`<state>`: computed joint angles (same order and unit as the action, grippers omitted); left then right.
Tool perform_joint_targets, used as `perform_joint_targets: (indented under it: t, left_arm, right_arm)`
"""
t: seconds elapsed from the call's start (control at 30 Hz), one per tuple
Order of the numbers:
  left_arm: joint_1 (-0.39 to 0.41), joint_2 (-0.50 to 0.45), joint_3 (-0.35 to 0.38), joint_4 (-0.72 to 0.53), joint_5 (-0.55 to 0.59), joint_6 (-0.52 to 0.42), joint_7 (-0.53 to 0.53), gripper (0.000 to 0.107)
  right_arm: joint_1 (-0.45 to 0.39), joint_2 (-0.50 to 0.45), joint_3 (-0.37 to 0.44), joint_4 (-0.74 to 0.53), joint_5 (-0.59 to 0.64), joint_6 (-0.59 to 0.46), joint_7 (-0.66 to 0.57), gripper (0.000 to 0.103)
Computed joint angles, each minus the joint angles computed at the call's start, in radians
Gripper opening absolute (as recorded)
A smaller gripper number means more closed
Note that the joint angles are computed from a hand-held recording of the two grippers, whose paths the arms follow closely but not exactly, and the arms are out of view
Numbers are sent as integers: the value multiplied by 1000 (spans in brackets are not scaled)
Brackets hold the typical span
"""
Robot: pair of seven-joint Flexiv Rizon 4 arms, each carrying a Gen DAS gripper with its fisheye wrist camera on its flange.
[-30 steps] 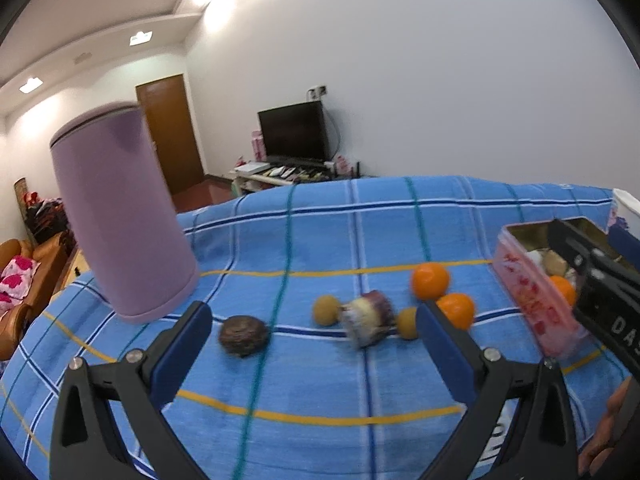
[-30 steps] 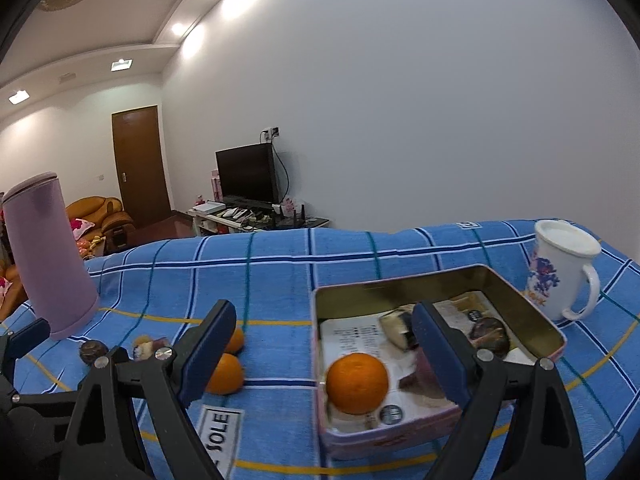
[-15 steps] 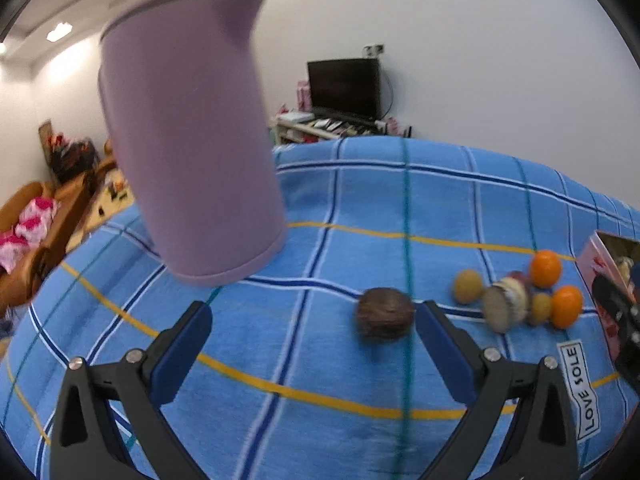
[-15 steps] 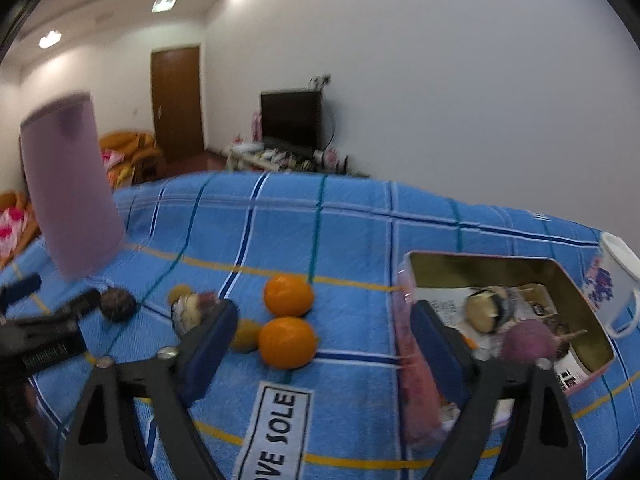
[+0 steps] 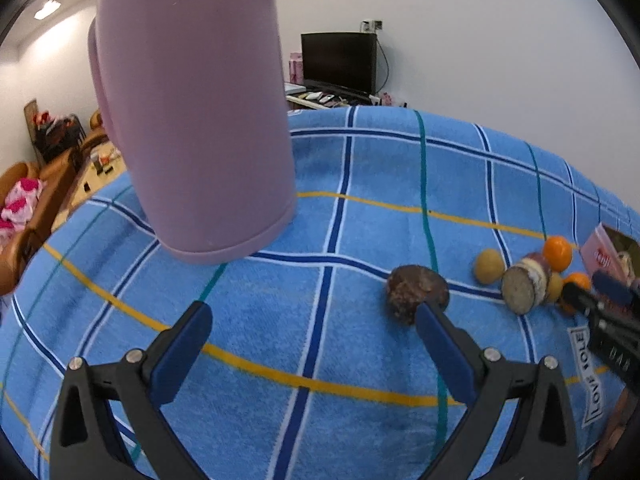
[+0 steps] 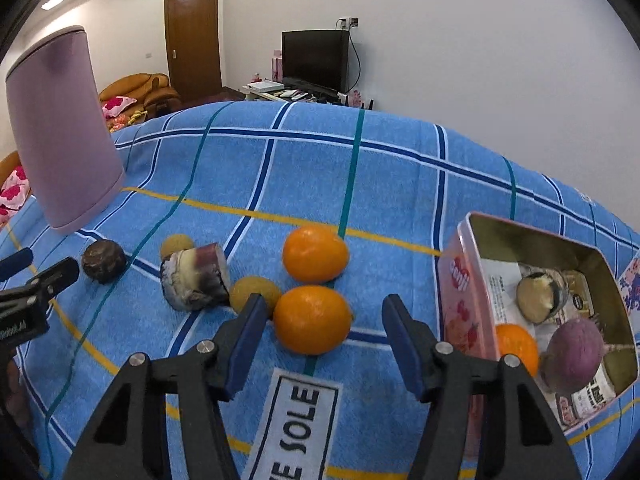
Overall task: Organize fruits
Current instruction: 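Move the right tool to a mandarin while the left tool approaches the mangosteen, then grasp the mandarin with the right tool while the left tool grasps the mangosteen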
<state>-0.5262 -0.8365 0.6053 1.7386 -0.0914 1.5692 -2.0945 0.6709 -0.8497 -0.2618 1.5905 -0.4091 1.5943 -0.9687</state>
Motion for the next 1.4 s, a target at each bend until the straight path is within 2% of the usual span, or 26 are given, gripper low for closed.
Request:
perform_joint_targets:
  t: [0.07, 0.2, 0.33, 0.43, 0.47, 0.57, 0.67, 0.73, 0.77, 0.87, 0.93, 1.03, 1.13, 1.17, 1.27, 1.33, 1.4]
  left_arm:
    - [-18, -5, 23, -3, 13, 1, 5, 103]
    - [-18, -2, 26, 2, 16, 16, 21, 103]
    - [-2, 6, 8, 10, 2, 24, 32, 103]
    - [8, 11, -6, 17, -10, 34, 42, 103]
    - [13, 13, -13, 19, -13, 38, 48, 103]
    - [20, 16, -25, 25, -26, 50, 65, 103]
    - [28, 16, -38, 26, -39, 58, 86, 103]
    - [34, 17, -48, 31, -48, 76, 100, 103]
    - [43, 20, -61, 34, -53, 87, 111, 103]
    - [102, 38, -142, 54, -69, 141, 157, 103]
    - [121, 42, -171, 60, -85, 156, 185, 103]
    - [121, 38, -181, 64, -114, 176, 222, 103]
    - [96, 22, -164, 60, -145, 193, 260, 103]
    - [85, 16, -156, 58, -155, 202, 274, 103]
    - [110, 20, -200, 53, -164, 208, 332, 102]
    - [121, 23, -224, 54, -185, 207, 355, 98]
    - [102, 16, -210, 46, -221, 189, 373, 91]
  right_arm:
    - [-17, -6, 19, -17, 2, -2, -5, 62]
    - [-113, -2, 150, -34, 10, -17, -55, 59]
    - [-104, 9, 149, -18, -4, -55, -80, 59]
    - [-126, 6, 181, -30, -10, -76, -106, 59]
    - [-130, 0, 188, -47, -14, -111, -113, 59]
    - [-202, -25, 292, -104, 6, -162, -170, 58]
    - [-212, -32, 308, -121, 24, -168, -189, 58]
    - [-200, -33, 294, -123, 28, -170, -188, 53]
    - [-179, -30, 265, -116, 21, -164, -178, 45]
    - [-140, -24, 218, -99, -4, -153, -169, 45]
    - [-125, -17, 200, -77, -10, -113, -159, 45]
    - [-79, 4, 131, -6, 7, 46, -130, 45]
    - [11, 13, 15, 65, 100, 223, -115, 45]
    - [26, 13, -1, 77, 133, 256, -121, 45]
    - [65, 11, -32, 88, 217, 302, -144, 45]
    - [61, 17, -20, 90, 242, 306, -168, 46]
    - [46, 21, 3, 80, 256, 296, -192, 46]
